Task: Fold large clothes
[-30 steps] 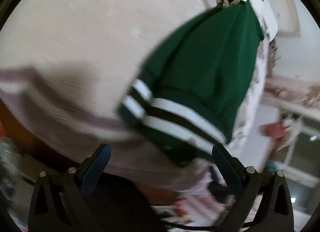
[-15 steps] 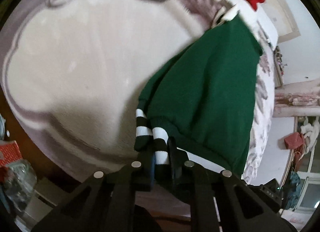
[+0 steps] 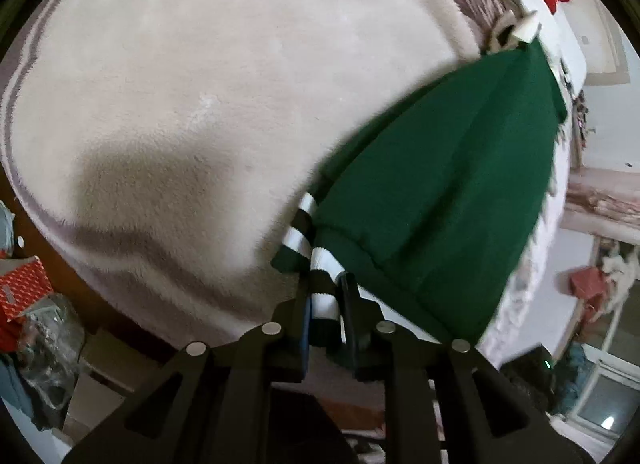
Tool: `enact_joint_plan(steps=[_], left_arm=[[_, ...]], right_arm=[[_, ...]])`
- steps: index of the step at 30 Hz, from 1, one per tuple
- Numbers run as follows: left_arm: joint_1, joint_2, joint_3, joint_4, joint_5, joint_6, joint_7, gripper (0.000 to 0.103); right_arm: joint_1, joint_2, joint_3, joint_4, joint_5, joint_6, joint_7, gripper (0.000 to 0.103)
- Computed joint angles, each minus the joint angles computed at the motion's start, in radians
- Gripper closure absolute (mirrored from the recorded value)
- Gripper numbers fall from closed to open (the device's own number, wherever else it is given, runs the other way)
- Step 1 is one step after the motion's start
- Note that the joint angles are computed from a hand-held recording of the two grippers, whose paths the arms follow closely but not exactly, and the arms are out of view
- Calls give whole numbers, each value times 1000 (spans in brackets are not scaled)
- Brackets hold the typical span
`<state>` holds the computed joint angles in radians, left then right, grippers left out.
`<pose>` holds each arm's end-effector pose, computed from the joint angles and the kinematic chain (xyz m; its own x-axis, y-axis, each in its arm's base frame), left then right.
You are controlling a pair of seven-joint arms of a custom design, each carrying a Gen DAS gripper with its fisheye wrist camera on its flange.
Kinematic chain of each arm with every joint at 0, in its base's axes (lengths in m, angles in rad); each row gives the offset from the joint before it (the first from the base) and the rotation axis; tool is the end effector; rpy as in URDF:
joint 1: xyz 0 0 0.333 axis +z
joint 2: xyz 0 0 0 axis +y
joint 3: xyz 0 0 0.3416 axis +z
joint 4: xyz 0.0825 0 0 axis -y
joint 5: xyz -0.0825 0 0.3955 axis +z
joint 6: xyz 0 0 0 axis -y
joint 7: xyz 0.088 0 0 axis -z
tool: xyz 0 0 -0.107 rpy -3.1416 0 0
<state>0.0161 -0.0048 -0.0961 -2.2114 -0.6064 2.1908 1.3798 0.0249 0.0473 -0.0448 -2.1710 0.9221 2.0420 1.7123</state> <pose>0.5348 -0.0635 0.4033 0.4493 -0.7825 0.4310 -0.8928 -0.4112 0.1842 0.5456 0.0334 0.3942 -0.6102 -0.5363 -0.5831 -0.7906 0.4600 0.4042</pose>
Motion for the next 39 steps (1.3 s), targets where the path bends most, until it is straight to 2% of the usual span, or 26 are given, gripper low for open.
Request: enact_joint_plan(steps=[2, 3, 4, 5, 6, 9, 10, 11, 12, 13, 14, 15, 19, 22, 23, 25, 27, 28, 29, 30, 31, 32, 37, 39], left_arm=[[9, -11, 9, 3, -46, -50, 39, 84], [11, -14, 12, 1, -59, -67, 55, 82], [13, -12, 15, 1, -83, -82, 83, 73], [14, -7, 15, -2, -104, -87, 109, 59], [10, -5, 9, 5, -97, -89, 99, 54], [-5, 31, -10, 19, -61, -43, 92, 53], [-13, 30, -18, 14, -25, 2, 67, 54], [-21, 17, -24, 2, 4, 59, 45, 76], [-28, 12, -28, 9, 43, 81, 18, 90], [-30, 3, -28, 19, 71, 77, 3, 95], [-33, -15, -28, 23, 89, 92, -13, 96], [-34, -31, -24, 23, 92, 108, -18, 96], [-29, -38, 1, 49, 114, 120, 8, 96], [-13, 40, 17, 55, 178, 99, 8, 94], [25, 72, 0, 63, 136, 68, 16, 94], [42, 75, 13, 73, 32, 29, 49, 91], [69, 69, 15, 94, -38, -36, 98, 91], [78, 64, 17, 102, -62, -72, 110, 91], [85, 59, 20, 107, -73, -100, 115, 88], [91, 56, 23, 114, -76, -126, 120, 86], [93, 58, 23, 120, -69, -139, 124, 81], [93, 69, 23, 133, -41, -152, 130, 73], [66, 133, -2, 186, 151, -120, 92, 69], [57, 142, -12, 195, 204, -98, 86, 62]], right_arm=[[-26, 17, -20, 27, 3, -88, -32, 65], [-38, 18, -26, 34, 12, -117, -38, 63], [-50, 13, -34, 28, 17, -127, -49, 58], [-60, 5, -40, 27, 5, -136, -53, 52], [-66, 2, -43, 21, -3, -136, -62, 51], [-67, 17, -37, 35, 11, -111, -44, 49], [-65, 26, -32, 41, 34, -103, -43, 49], [-67, 36, -29, 40, 75, -100, -67, 49], [-65, 52, -23, 50, 103, -95, -87, 49], [-63, 56, -19, 50, 105, -83, -97, 51], [-51, 45, -12, 45, 79, -46, -73, 74], [-43, 39, -8, 44, 55, -32, -49, 84], [-31, -38, -7, -12, 113, 20, -86, 88], [-17, -19, -6, -3, 53, -20, -121, 89], [-13, 13, -5, 12, 27, -57, -118, 89], [-21, 55, -4, 13, 75, -86, -131, 87], [-39, 77, -9, 36, 93, -136, -152, 75], [-46, 70, -10, 32, 102, -135, -174, 65], [-55, 50, -17, 13, 105, -114, -207, 46], [-60, 35, -22, -5, 97, -90, -230, 36], [-63, 28, -25, -15, 88, -71, -249, 19], [-72, 40, -30, -18, 112, -79, -286, 17], [-109, 203, -2, 45, 273, -185, -435, 14], [-106, 248, 26, 83, 314, -195, -471, 13]])
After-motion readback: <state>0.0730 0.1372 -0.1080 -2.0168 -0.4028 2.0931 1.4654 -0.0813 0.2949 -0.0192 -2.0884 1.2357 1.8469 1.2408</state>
